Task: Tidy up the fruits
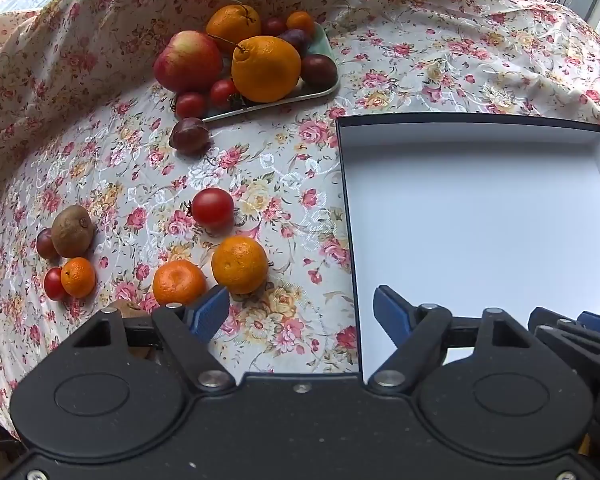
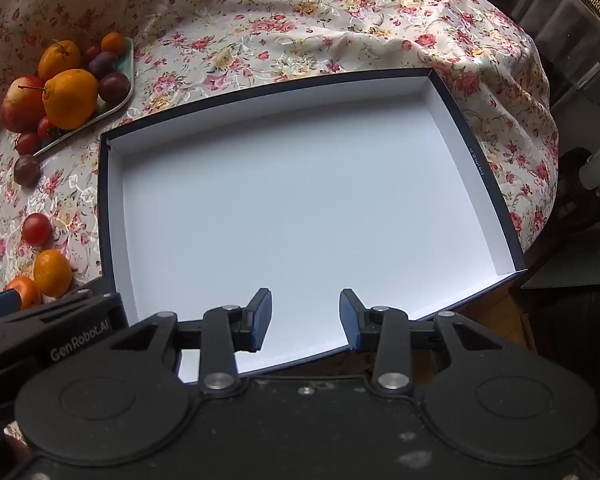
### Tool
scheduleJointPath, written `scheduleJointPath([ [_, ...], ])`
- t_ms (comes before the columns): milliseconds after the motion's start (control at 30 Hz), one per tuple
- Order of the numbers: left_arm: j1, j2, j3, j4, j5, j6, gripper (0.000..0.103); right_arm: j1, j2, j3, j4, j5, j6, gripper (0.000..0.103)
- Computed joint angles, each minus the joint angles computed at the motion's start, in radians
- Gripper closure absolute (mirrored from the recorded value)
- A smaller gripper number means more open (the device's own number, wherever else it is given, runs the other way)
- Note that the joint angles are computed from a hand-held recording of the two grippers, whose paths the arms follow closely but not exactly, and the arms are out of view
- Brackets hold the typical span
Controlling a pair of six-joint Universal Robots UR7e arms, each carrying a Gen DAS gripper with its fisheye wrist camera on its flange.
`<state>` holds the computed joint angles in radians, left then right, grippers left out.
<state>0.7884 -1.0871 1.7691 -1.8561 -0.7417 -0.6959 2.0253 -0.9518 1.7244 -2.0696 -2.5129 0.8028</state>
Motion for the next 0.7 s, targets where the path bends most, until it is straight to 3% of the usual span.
scheduleJointPath([
  [700,0.000,0.001,-0.004,0.015,-0.020,0.000,0.023,-0.001,0.002,-0.004,0.006,0.004,0.002,0.064],
])
